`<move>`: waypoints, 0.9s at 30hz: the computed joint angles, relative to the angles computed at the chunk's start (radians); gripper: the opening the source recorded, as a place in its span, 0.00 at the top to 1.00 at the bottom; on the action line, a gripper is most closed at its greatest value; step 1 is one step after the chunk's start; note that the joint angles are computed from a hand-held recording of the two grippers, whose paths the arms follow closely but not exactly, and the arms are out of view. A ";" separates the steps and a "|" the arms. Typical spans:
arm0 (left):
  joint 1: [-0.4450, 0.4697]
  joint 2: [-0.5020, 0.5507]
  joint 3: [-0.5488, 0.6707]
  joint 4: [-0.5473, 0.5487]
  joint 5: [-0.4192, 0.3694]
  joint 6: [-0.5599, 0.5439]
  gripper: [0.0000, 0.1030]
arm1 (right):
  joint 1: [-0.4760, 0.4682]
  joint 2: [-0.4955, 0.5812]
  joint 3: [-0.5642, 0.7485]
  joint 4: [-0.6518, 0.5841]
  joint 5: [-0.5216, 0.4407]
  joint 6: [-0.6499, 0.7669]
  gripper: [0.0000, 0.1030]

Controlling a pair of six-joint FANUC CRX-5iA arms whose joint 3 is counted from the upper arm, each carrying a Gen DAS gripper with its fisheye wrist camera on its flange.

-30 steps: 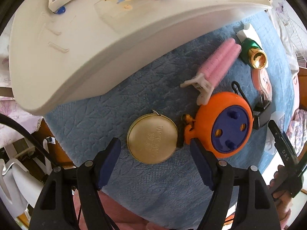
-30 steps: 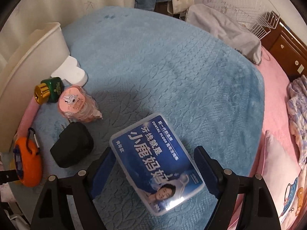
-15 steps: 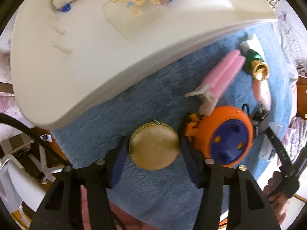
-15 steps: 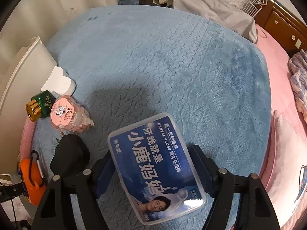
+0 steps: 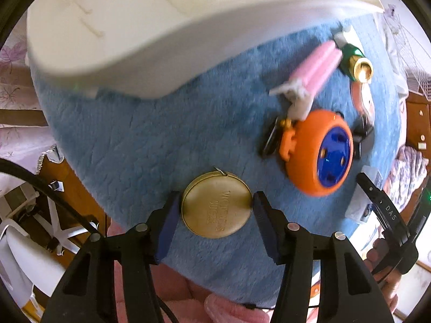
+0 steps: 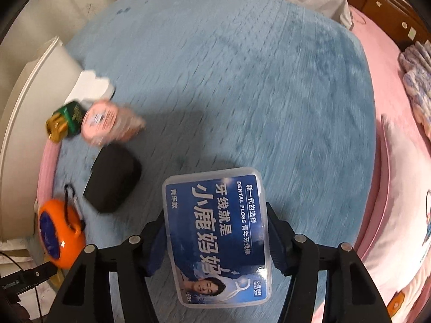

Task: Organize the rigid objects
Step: 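Grasp the gold round tin with the left gripper while the right grasps the blue floss box, then carry the gold tin and blue floss box over the white tray and release both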

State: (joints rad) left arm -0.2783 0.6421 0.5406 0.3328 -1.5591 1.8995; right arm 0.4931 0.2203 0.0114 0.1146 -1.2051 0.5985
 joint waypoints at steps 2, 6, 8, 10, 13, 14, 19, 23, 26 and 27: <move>0.006 -0.010 -0.030 0.017 -0.003 -0.013 0.44 | 0.010 -0.013 0.000 -0.041 -0.009 -0.022 0.39; 0.025 -0.045 -0.118 0.063 0.010 -0.035 0.44 | 0.029 -0.043 -0.010 -0.116 -0.014 -0.068 0.39; 0.029 -0.058 -0.145 0.073 0.007 -0.043 0.44 | 0.040 -0.063 -0.021 -0.157 -0.009 -0.096 0.39; 0.030 -0.064 -0.160 0.078 -0.002 -0.051 0.44 | 0.044 -0.083 -0.032 -0.197 0.000 -0.117 0.39; 0.034 -0.085 -0.197 0.085 -0.006 -0.066 0.44 | 0.039 -0.132 -0.067 -0.305 0.039 -0.163 0.39; 0.035 -0.092 -0.207 0.089 -0.008 -0.067 0.44 | 0.038 -0.146 -0.078 -0.335 0.054 -0.175 0.39; 0.028 -0.094 -0.200 0.131 -0.044 -0.064 0.44 | 0.052 -0.205 -0.124 -0.440 0.095 -0.231 0.39; 0.016 -0.083 -0.154 0.150 -0.081 -0.106 0.44 | 0.061 -0.225 -0.139 -0.468 0.099 -0.243 0.39; -0.001 -0.076 -0.115 0.161 -0.095 -0.155 0.44 | 0.082 -0.243 -0.143 -0.463 0.120 -0.283 0.39; -0.007 -0.075 -0.099 0.158 -0.098 -0.174 0.44 | 0.081 -0.251 -0.145 -0.458 0.117 -0.286 0.39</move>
